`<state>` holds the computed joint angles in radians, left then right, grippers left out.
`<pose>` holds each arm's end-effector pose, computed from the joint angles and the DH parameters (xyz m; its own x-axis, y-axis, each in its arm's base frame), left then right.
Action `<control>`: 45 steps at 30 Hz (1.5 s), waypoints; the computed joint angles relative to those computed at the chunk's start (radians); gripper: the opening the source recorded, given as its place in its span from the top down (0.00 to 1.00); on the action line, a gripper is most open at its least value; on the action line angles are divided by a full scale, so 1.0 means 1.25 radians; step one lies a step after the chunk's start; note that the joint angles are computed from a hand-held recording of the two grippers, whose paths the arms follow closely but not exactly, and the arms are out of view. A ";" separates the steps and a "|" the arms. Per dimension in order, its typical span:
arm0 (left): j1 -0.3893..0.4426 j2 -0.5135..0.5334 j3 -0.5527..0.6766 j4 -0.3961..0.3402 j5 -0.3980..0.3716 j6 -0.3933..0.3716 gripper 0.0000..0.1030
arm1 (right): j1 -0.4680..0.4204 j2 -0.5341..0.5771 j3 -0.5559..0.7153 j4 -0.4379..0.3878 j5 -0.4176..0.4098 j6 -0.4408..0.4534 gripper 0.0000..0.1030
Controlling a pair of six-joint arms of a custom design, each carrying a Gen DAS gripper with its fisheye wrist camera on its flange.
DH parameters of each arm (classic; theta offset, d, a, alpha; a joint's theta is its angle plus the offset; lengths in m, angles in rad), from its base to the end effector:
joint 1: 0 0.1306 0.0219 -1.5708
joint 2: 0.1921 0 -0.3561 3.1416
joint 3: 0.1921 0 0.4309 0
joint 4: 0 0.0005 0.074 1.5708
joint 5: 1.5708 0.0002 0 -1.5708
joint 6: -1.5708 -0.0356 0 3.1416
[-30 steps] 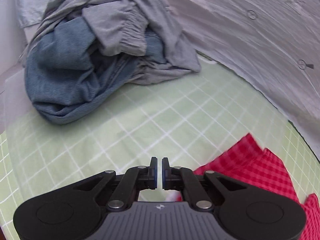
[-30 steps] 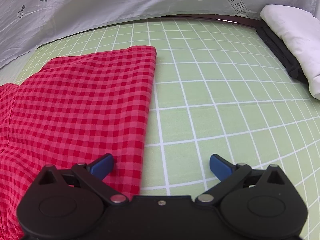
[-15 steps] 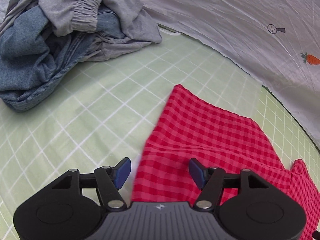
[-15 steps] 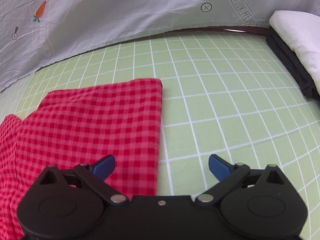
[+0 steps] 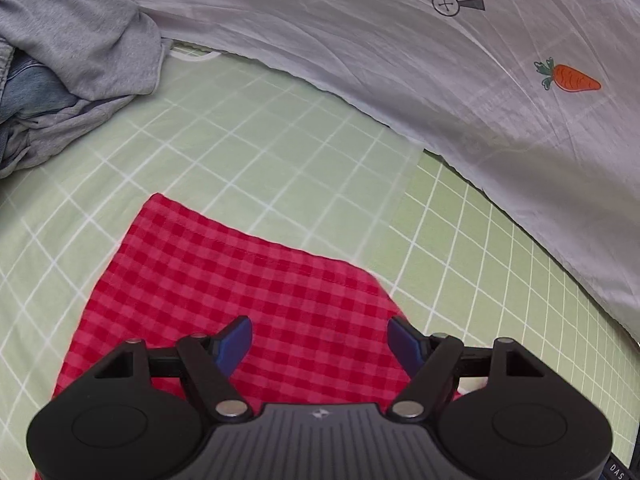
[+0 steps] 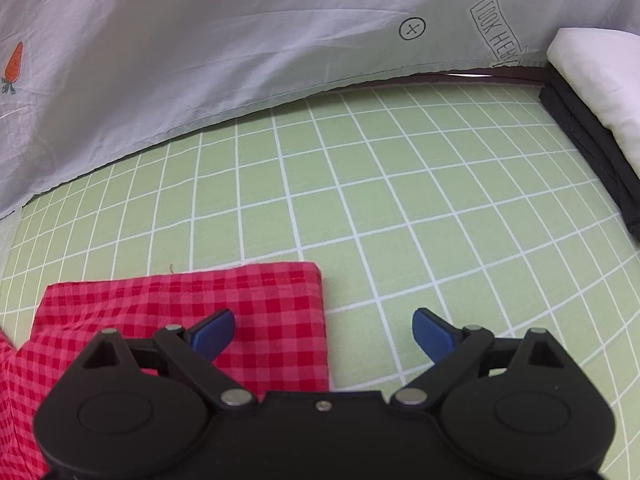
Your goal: Fold clothes
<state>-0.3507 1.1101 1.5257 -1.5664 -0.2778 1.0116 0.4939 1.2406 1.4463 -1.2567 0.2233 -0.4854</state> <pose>0.3465 -0.1169 0.5490 -0.6460 -0.6317 -0.4286 -0.6073 0.7654 -0.2128 0.3989 0.2052 0.4769 -0.8464 0.0610 -0.5290 0.0333 0.9975 0.0617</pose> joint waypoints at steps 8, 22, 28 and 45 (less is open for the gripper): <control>-0.030 0.106 0.055 -0.036 -0.007 0.023 0.26 | 0.010 -0.007 -0.015 -0.011 0.016 -0.002 0.06; -0.046 0.082 0.041 -0.006 -0.009 0.055 0.97 | 0.038 -0.049 -0.048 -0.032 0.035 -0.014 0.06; -0.072 -0.056 -0.043 0.064 -0.043 0.075 0.98 | 0.052 -0.075 -0.071 -0.041 0.048 -0.020 0.06; -0.194 -0.239 -0.177 -0.081 -0.077 0.224 0.92 | 0.091 -0.119 -0.106 -0.048 0.064 -0.017 0.05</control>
<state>-0.5933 0.8116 1.3051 -1.6673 -0.3736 1.2917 0.6074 1.0925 1.3141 -1.3172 0.3036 -0.5065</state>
